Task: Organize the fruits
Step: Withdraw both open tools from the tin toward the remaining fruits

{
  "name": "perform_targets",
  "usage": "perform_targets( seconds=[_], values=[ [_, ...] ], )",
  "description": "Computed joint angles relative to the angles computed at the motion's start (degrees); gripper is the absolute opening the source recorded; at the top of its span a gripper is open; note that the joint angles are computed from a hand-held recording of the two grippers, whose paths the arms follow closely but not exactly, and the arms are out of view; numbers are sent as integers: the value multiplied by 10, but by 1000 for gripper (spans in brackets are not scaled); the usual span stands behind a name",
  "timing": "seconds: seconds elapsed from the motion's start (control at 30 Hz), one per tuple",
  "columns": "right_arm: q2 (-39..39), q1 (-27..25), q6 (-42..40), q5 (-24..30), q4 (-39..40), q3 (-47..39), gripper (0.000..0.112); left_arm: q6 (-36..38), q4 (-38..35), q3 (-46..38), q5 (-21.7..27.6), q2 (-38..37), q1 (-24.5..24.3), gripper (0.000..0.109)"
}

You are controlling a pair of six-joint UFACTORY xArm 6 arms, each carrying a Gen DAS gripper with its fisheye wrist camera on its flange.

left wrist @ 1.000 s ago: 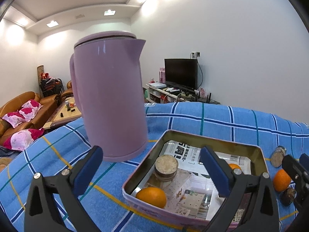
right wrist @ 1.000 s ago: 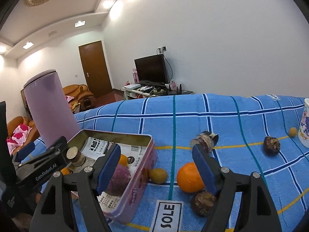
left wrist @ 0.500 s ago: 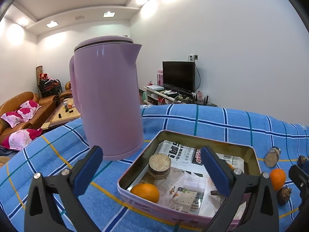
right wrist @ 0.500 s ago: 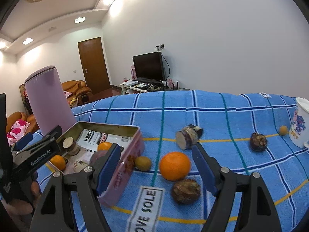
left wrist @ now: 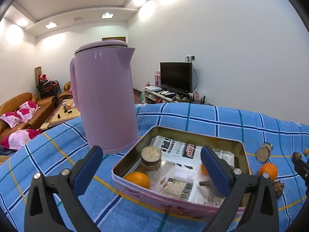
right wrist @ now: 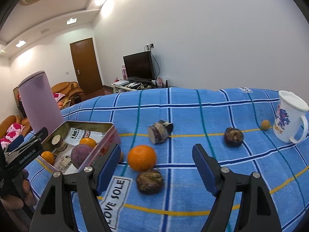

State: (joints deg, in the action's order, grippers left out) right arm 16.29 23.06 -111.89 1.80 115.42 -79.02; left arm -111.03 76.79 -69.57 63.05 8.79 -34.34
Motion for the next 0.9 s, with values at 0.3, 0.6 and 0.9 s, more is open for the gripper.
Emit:
perform_targets(
  seconds=[0.3, 0.6, 0.9],
  values=[
    [-12, -27, 10, 8, -17, 15, 78, 12, -15, -13, -2, 10, -14, 103],
    [-16, -55, -14, 7, 0, 16, 78, 29, -19, -34, -2, 27, -33, 103],
    [-6, -81, 69, -13, -73, 10, 78, 64, -13, -53, -43, 43, -42, 103]
  ],
)
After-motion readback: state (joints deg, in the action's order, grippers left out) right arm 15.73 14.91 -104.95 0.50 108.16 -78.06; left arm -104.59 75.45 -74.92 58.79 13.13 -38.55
